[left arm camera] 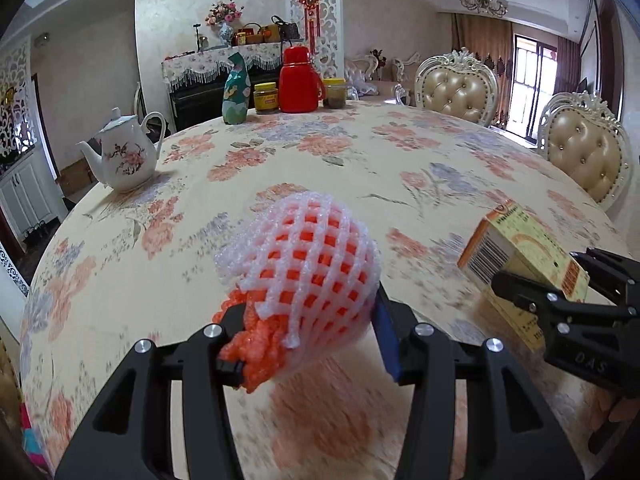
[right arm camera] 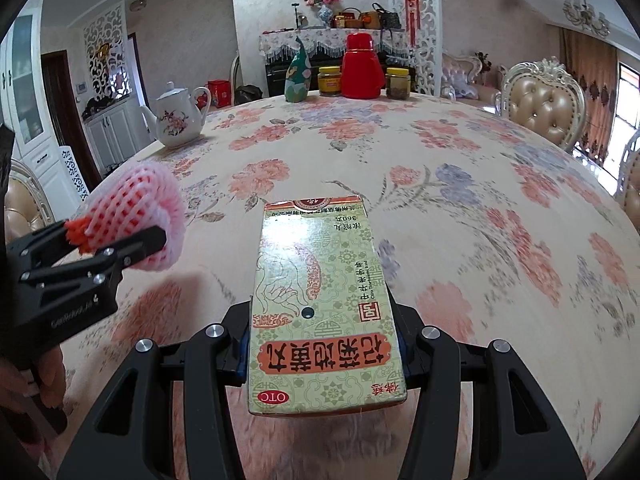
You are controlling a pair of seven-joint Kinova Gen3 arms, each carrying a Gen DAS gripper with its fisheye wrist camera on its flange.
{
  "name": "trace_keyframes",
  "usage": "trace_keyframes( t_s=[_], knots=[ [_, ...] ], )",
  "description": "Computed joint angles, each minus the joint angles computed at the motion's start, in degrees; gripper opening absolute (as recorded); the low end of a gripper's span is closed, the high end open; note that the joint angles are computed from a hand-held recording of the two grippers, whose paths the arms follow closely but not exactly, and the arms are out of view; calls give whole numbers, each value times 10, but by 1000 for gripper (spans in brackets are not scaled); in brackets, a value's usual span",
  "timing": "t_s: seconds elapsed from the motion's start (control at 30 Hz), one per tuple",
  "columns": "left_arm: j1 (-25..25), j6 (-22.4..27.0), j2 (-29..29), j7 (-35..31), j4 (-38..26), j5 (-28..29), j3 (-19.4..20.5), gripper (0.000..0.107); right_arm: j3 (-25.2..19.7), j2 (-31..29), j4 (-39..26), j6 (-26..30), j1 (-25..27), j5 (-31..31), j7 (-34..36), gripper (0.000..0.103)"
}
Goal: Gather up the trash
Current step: 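Carry the box and foam net over to the pink bin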
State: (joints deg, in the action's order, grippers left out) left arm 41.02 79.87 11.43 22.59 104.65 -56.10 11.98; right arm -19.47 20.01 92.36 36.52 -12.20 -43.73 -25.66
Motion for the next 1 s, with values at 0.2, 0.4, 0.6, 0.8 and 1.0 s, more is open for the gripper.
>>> trace_keyframes(
  t_s=[0.2, 0.4, 0.6, 0.8, 1.0],
  knots=[
    [42, 31, 19, 33, -18, -1, 12, 49, 1, -28, 43, 15, 37, -48, 49, 50],
    [82, 49, 34, 63, -27, -3, 17, 49, 23, -63, 91, 28, 54, -107, 118, 50],
    [104, 45, 44, 78, -34, -8, 15, 49, 55, -95, 130, 31, 58, -158, 190, 50],
    [110, 25, 56, 63, -50, -23, 9, 49, 90, -110, 150, 38, 61, -191, 228, 50],
    [113, 0, 76, 22, -80, -36, -2, 49, 114, -110, 157, 39, 77, -208, 243, 50]
  ],
)
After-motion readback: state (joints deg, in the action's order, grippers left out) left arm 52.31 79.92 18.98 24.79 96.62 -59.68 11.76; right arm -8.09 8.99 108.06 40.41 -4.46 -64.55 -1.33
